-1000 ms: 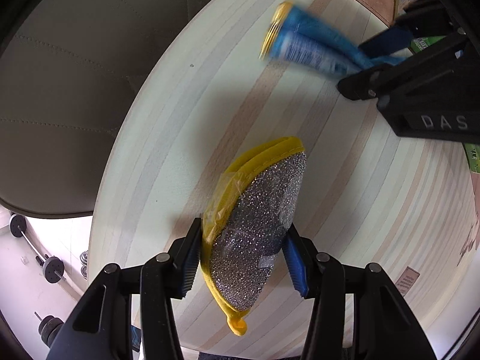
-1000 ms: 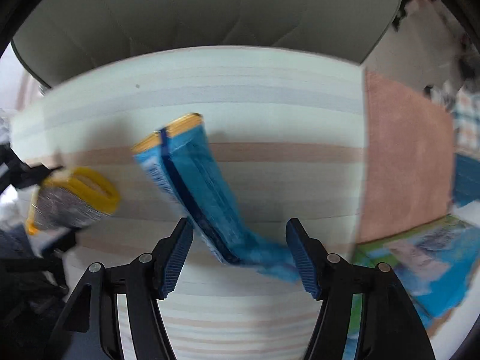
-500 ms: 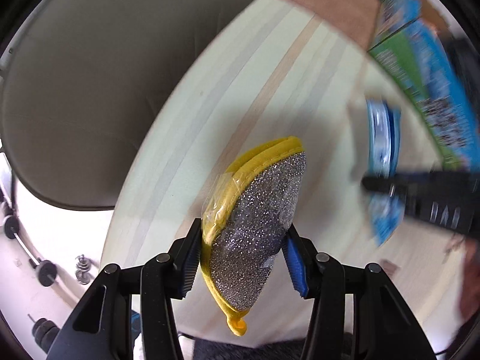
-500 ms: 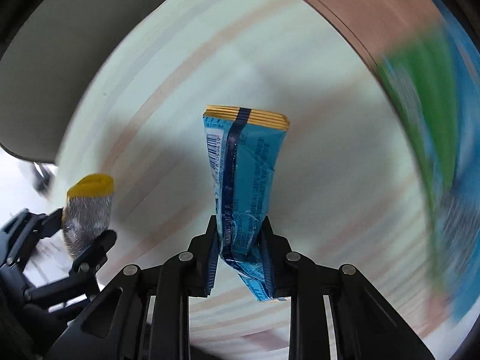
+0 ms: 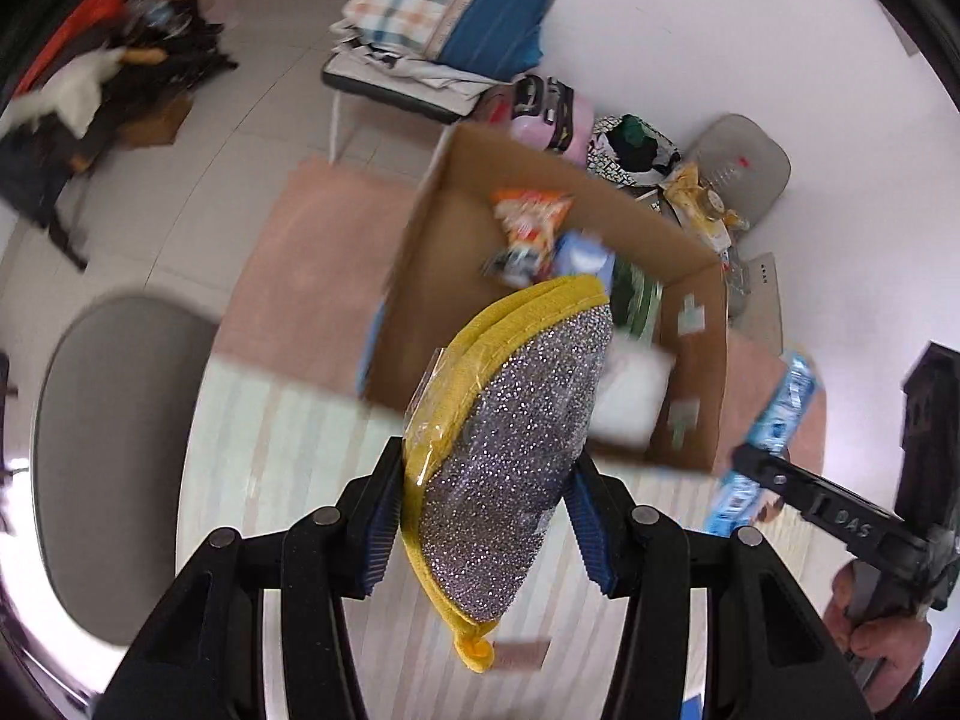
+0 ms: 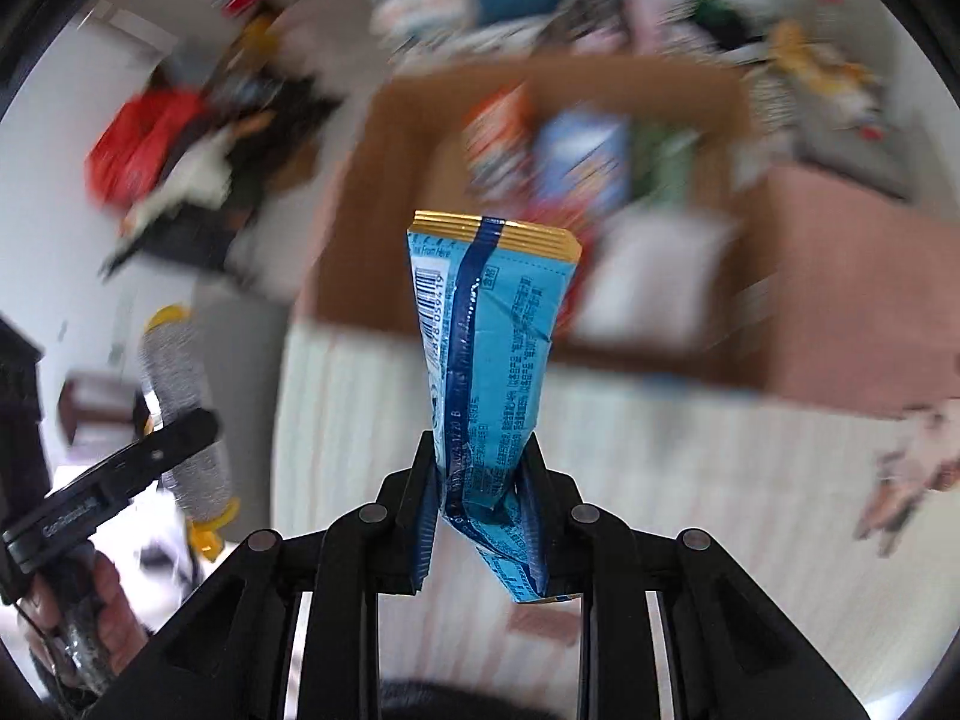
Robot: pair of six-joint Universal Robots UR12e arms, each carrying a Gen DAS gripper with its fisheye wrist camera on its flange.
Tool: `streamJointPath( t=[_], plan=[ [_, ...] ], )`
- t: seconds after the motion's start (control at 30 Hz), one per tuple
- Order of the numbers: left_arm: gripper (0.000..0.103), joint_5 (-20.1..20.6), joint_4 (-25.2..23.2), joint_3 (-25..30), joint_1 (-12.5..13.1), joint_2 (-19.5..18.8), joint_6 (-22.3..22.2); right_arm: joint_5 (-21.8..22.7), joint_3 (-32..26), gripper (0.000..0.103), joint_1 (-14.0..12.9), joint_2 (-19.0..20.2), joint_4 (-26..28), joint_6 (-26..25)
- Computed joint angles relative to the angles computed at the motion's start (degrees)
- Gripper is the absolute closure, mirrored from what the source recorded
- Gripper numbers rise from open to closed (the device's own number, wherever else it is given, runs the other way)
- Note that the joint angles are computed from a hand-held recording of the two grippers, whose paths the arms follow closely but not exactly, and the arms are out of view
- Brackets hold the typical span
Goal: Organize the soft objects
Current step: 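Place the sponge and blue snack bag into the box, opening both tools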
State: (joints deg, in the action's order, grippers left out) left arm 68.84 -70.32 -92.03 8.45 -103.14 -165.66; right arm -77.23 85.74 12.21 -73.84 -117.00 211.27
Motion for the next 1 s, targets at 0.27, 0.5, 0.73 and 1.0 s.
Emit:
streamJointPath(
  t=[0.27,0.5,0.73,1.0],
  plan=[
    [0.055,7.8,-8.7,14.4,-5.7,-14.3,-4.2,-4.9,2.5,0.077,-4.0,1.6,0.0,7.3],
    [0.053,11.0,-11.7,18.2,-7.3,-18.7,-3.0,-10.3,0.8,0.077,-3.7,7.0,1.5,7.6],
    [0.017,9.6,-12.7,18.9,-7.6,-19.3,-2.9,-11.0,-0.7,0.027,-3.4,10.5,2.6,2.7],
    [0.003,12.2,-4.3,14.7,-8.6,-15.3,1.3,-10.3,1.2,0.007,-2.9,8.6,-0.8,0.8]
  ],
)
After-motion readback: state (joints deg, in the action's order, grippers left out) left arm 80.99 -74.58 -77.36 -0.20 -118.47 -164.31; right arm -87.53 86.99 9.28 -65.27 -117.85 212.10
